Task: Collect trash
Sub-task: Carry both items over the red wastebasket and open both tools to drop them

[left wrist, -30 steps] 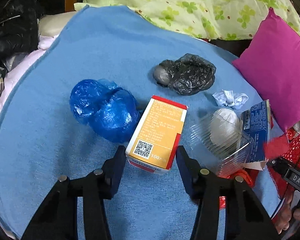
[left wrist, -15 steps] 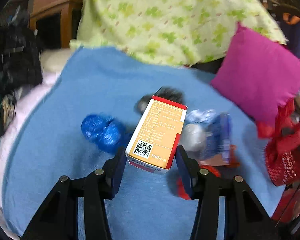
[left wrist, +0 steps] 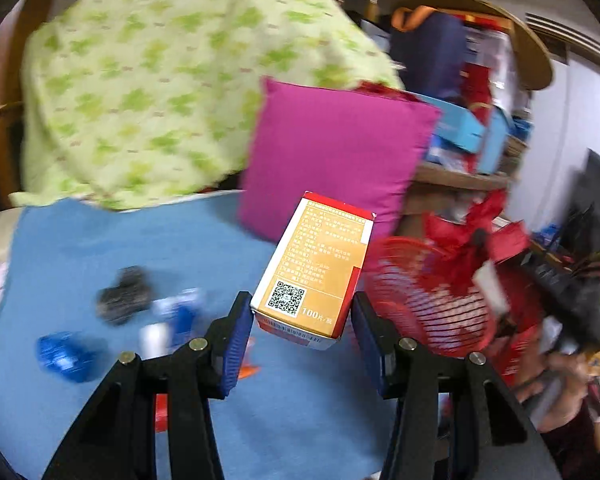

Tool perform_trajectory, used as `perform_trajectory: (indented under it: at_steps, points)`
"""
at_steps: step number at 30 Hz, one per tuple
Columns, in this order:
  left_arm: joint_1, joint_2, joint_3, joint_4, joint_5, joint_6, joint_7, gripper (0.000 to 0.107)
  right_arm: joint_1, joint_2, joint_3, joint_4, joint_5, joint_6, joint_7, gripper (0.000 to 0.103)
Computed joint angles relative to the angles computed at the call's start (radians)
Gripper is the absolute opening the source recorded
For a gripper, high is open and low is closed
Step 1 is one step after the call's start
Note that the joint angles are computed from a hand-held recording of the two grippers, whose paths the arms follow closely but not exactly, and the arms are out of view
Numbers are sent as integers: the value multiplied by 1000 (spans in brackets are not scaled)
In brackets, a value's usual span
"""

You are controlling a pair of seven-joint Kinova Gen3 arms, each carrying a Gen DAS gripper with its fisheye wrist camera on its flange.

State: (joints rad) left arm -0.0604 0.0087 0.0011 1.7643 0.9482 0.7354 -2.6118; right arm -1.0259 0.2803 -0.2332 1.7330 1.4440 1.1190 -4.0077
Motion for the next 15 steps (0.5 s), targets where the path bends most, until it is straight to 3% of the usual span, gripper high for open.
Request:
perform_trajectory:
  at_steps: [4, 8, 11, 13, 14, 15]
  points:
    - [68, 62, 83, -94, -110, -14, 158, 52, 35, -55, -5, 102, 1, -15, -163, 35]
    - [164, 154, 105, -198, -243, 1, 321, 52, 109, -108, -30, 200, 21, -83, -304, 35]
    - [257, 190, 106, -225, -365, -48, 427, 53, 144, -123, -33, 229, 3, -122, -339, 36]
    - [253, 207, 156, -243, -439, -64, 491, 54, 173, -137, -37, 254, 0, -174, -369, 37]
    - [251, 211, 172, -244, -457, -71, 505, 56, 184, -141, -39, 265, -3, -188, -379, 38]
    - [252, 206, 177, -235, -467, -85, 514, 62, 192, -143, -41, 267, -11, -199, -378, 48]
